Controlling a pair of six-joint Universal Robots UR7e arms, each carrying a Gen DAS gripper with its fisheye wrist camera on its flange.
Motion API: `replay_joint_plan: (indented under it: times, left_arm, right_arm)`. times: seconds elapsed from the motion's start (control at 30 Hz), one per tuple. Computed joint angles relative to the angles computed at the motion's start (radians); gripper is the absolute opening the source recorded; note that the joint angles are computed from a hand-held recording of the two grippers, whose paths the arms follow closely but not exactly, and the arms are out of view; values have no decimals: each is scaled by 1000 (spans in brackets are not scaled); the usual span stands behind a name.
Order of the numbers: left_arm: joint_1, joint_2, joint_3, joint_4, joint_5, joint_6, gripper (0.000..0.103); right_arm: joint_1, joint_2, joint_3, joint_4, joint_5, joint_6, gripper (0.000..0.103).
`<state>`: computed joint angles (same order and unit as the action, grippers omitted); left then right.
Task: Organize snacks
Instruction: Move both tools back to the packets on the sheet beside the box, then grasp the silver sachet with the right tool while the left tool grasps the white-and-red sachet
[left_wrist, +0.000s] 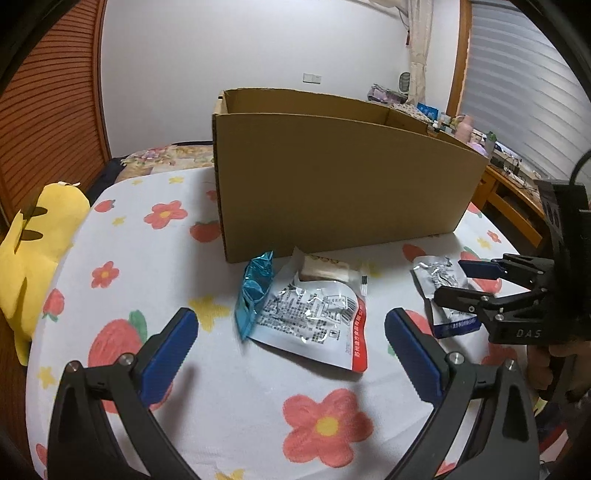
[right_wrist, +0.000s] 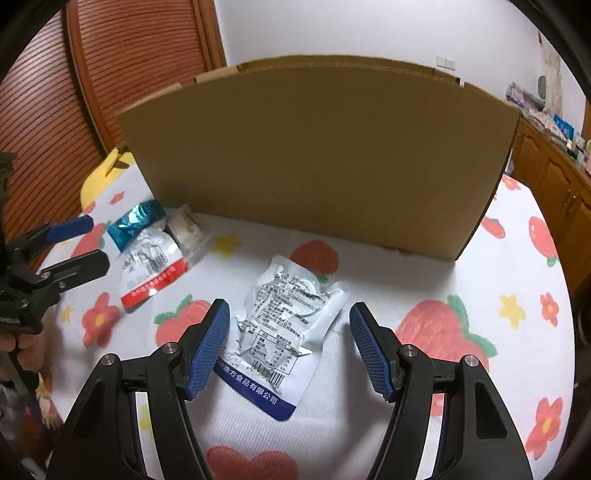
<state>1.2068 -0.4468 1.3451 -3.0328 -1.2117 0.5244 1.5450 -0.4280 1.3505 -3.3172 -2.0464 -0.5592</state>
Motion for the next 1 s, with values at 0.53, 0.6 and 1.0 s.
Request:
replay_joint_plan:
  times: [0.53, 0.6, 1.0]
  left_arm:
    - [-8, 14, -27, 96, 2, 2, 82]
    - [-9, 14, -34, 121, 0, -3, 74]
    - [-3, 1, -53, 214, -63, -15, 57]
  right_arm:
    - [-8, -5, -5, 36, 33, -3, 52]
    - [-9, -8, -2, 36, 36, -1, 50]
    - [-11, -9, 1, 35, 39, 1, 50]
